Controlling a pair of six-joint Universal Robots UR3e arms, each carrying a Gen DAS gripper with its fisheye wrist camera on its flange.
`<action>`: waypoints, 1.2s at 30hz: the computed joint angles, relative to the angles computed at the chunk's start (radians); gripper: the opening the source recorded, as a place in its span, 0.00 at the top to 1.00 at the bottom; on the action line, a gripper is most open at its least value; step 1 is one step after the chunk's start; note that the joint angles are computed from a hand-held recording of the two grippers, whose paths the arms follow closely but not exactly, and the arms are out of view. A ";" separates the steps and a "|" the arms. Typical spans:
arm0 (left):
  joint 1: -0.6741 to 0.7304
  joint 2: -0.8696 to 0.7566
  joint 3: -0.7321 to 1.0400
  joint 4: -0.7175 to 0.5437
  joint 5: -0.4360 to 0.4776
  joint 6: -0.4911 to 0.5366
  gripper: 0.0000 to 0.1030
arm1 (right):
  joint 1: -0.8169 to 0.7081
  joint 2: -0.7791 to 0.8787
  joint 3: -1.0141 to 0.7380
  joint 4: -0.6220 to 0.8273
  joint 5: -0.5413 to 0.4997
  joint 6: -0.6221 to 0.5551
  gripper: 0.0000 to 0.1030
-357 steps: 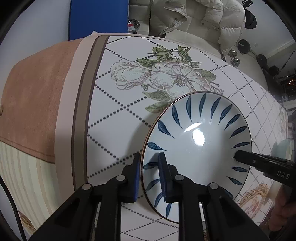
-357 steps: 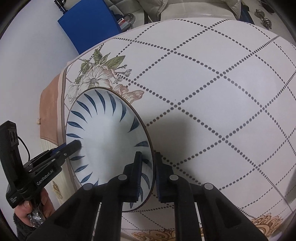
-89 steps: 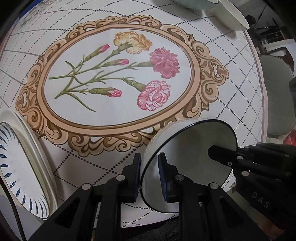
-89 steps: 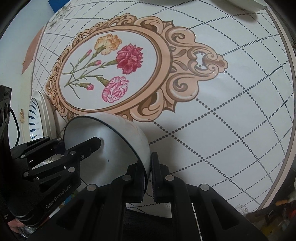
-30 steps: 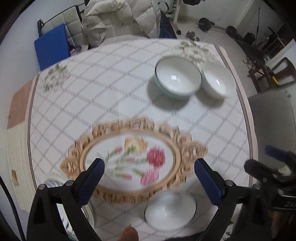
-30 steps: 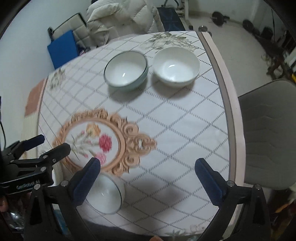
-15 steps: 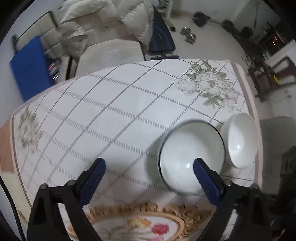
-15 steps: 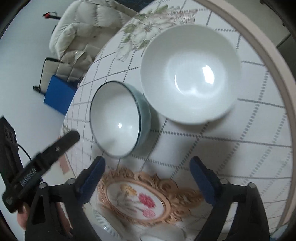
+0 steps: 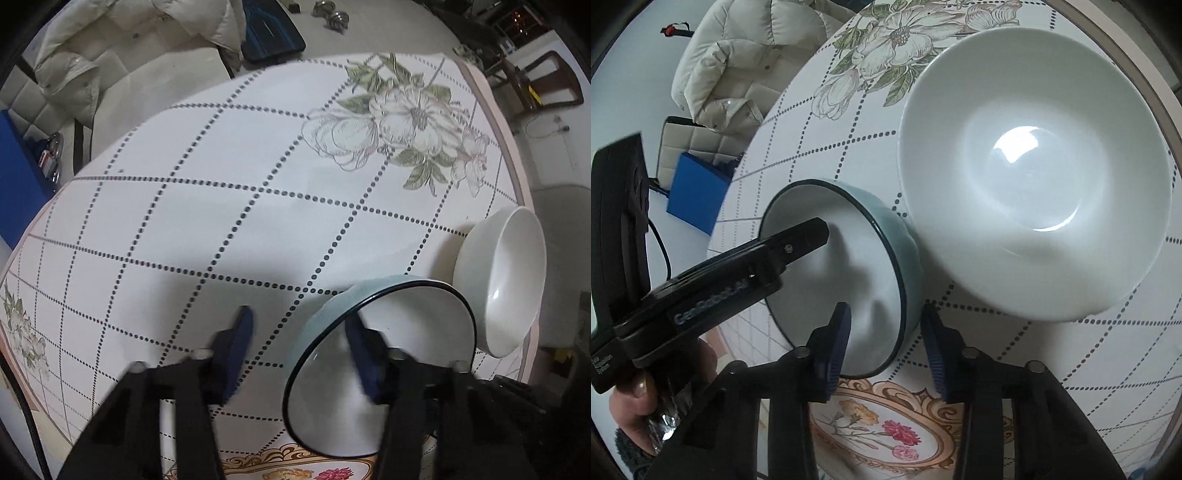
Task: Organize plates and bowls
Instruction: 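Lift the teal bowl with both tools and carry it toward the dark-rimmed bowl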
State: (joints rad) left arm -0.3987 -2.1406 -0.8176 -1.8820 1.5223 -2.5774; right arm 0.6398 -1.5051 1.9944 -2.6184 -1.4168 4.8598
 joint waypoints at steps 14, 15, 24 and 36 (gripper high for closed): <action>0.032 0.221 -0.224 0.079 -0.029 0.040 0.77 | 0.020 0.032 -0.109 0.169 0.000 -0.093 0.83; 0.042 0.254 -0.246 0.077 -0.034 0.051 0.77 | 0.030 0.030 -0.121 0.181 -0.004 -0.092 0.83; 0.153 0.543 -0.406 -0.025 -0.091 0.126 0.77 | 0.169 0.009 -0.368 0.458 -0.107 -0.073 0.83; 0.498 0.943 -0.516 -0.404 -0.118 0.450 0.77 | 0.491 0.216 -0.862 0.782 -0.235 0.134 0.83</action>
State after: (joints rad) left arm 0.0997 -1.1978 -1.3336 -2.2865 1.4039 -2.1272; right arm 1.1306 -1.2887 1.1324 -1.8364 -1.6521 4.9937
